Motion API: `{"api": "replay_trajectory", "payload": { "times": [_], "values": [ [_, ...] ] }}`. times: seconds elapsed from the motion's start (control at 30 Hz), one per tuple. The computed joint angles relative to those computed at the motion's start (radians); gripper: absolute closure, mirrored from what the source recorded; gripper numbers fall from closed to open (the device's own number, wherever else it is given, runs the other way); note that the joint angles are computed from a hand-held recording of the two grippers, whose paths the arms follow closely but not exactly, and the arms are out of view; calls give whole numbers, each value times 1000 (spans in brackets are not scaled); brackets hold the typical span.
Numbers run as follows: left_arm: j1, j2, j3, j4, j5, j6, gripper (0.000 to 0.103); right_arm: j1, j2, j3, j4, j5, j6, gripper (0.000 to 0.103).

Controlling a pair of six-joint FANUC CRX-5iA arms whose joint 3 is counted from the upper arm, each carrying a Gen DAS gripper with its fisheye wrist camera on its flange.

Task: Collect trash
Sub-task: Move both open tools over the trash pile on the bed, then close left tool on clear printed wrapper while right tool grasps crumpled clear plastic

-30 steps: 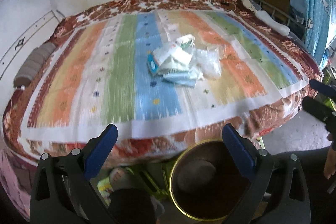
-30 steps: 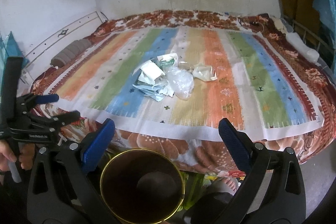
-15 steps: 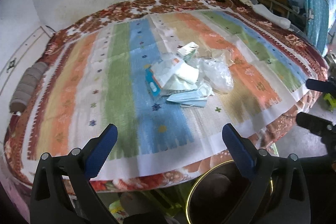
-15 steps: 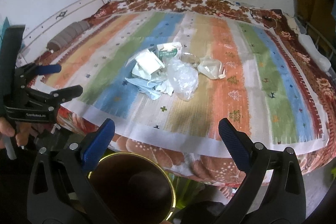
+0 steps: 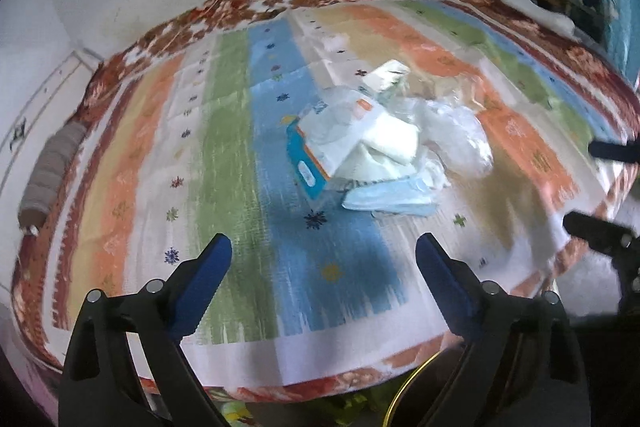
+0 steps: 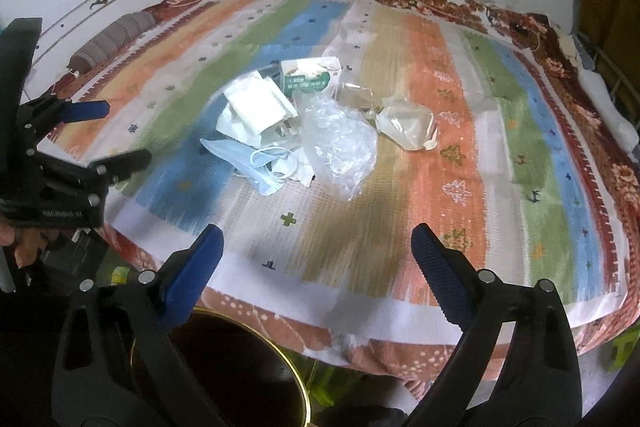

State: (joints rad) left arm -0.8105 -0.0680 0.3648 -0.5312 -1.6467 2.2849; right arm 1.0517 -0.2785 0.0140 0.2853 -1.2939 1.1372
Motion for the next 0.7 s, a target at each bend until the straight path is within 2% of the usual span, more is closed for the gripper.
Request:
{"api": "replay_trajectory", "payload": {
  "times": [0.23,0.4,0.57,0.63,0.7],
  "values": [
    [64,-10,-54,33,68,-24,14,-42,67,11,-11,37,34,15],
    [90,2,-79,34,95,-69,28,-63,108,-13,17,82,48,22],
    [107,2,-94,39,138,-89,34,-100,151,14,-18,92,63,25],
    [104,7,-94,35,150,-106,37,-108,162,18,-24,95,67,30],
    [84,30,-75,4,133,-124,47,-123,177,31,-45,93,73,35]
  ]
}}
